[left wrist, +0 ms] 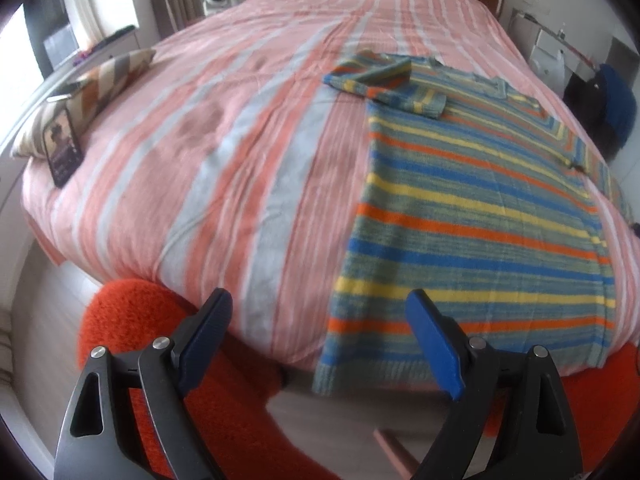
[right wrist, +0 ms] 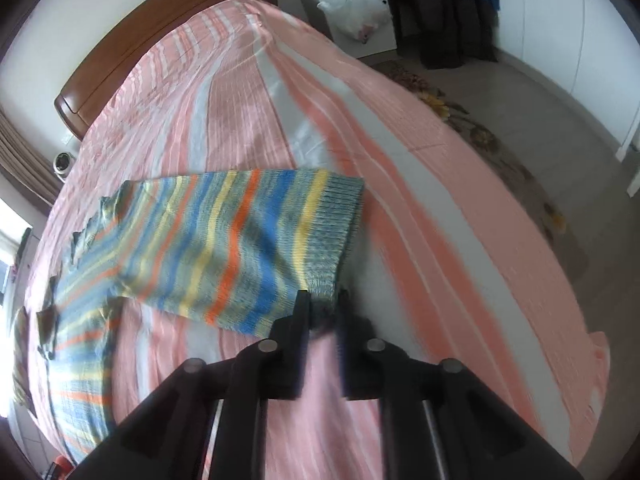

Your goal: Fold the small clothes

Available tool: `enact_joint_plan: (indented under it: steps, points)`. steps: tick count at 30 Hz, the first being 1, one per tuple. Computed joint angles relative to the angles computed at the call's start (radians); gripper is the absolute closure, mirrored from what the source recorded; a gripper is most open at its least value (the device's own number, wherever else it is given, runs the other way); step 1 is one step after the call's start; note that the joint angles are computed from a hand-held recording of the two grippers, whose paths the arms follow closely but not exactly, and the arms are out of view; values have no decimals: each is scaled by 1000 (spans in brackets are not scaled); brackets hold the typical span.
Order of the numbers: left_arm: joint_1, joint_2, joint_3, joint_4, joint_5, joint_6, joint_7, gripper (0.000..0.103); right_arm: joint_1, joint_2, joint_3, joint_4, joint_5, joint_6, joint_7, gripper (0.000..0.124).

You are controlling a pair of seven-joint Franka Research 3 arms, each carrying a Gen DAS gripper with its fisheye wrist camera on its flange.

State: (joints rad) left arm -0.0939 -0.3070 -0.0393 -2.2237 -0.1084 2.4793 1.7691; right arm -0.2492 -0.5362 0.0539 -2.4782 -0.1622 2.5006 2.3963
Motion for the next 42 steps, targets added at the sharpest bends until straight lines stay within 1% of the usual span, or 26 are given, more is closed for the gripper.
enact_joint_plan:
  steps: [2, 4, 5, 6, 7, 8, 9, 11, 13, 15, 16, 18, 21, 23, 24, 26, 28, 29, 31, 32, 33, 36, 38, 40, 41, 42]
  points:
    - [8, 2, -4, -2, 15, 13, -12, 12, -32, -42, 36, -15, -36, -50, 60, 112]
    - [14, 6, -9, -3, 30, 19, -31, 11, -56, -99, 68, -41, -82, -93, 116, 104]
    - [16, 6, -10, -5, 36, 25, -37, 8, -69, -138, 90, -57, -112, -122, 146, 100]
    - [16, 7, -13, -9, 45, 33, -38, 5, -75, -179, 107, -76, -138, -146, 169, 90]
    - [14, 8, -13, -10, 49, 35, -32, 5, -75, -217, 120, -95, -157, -158, 188, 81]
    - [9, 10, -12, -9, 50, 31, -23, 5, -68, -258, 129, -118, -168, -163, 204, 78]
    - [4, 14, -11, -3, 48, 16, -10, 5, -58, -293, 135, -137, -171, -166, 214, 74]
    - [-17, 25, 4, 17, 1, -37, 39, 5, -36, -360, 158, -177, -172, -177, 237, 71]
    - [-33, 39, 20, 49, -77, -117, 87, 5, -12, -410, 188, -210, -170, -178, 261, 64]
    - [-32, 46, 18, 69, -118, -172, 107, 5, 11, -442, 225, -234, -166, -182, 291, 60]
    - [-32, 49, 20, 80, -143, -199, 125, 5, 23, -449, 239, -242, -165, -183, 302, 59]
    - [-25, 51, 20, 95, -180, -229, 145, 5, 43, -448, 272, -243, -169, -198, 323, 58]
    - [-7, 53, 3, 117, -165, -223, 136, 5, 65, -416, 315, -227, -204, -221, 336, 53]
    - [3, 60, -7, 144, -139, -183, 136, 5, 74, -379, 326, -200, -236, -243, 332, 52]
    - [6, 65, -13, 165, -123, -135, 138, 5, 81, -365, 324, -192, -252, -245, 331, 52]
    - [0, 84, -12, 211, -129, -69, 161, 5, 95, -347, 319, -185, -278, -238, 336, 52]
    - [-15, 136, -14, 301, -154, -27, 211, 4, 112, -330, 311, -181, -292, -244, 337, 52]
    - [-24, 168, -20, 348, -167, -14, 254, 1, 120, -320, 308, -179, -296, -249, 337, 52]
    - [-38, 251, -43, 443, -178, -15, 361, 1, 130, -306, 305, -173, -309, -258, 346, 52]
    - [-42, 315, -67, 505, -144, -34, 390, 1, 134, -304, 301, -173, -317, -257, 352, 52]
    - [-39, 356, -86, 543, -113, -49, 389, 1, 140, -303, 299, -171, -321, -260, 357, 52]
    - [-60, 541, -134, 694, 40, -118, 334, 2, 155, -299, 291, -171, -331, -267, 367, 51]
    - [-86, 617, -140, 745, 150, -124, 270, 11, 163, -294, 290, -168, -339, -276, 368, 51]
    - [-117, 723, -130, 847, 244, -166, 181, 26, 172, -291, 289, -167, -348, -277, 370, 51]
    - [-111, 751, -137, 882, 238, -187, 154, 40, 177, -292, 288, -167, -352, -277, 370, 51]
    - [-91, 796, -152, 952, 186, -233, 118, 68, 182, -293, 288, -168, -356, -277, 368, 51]
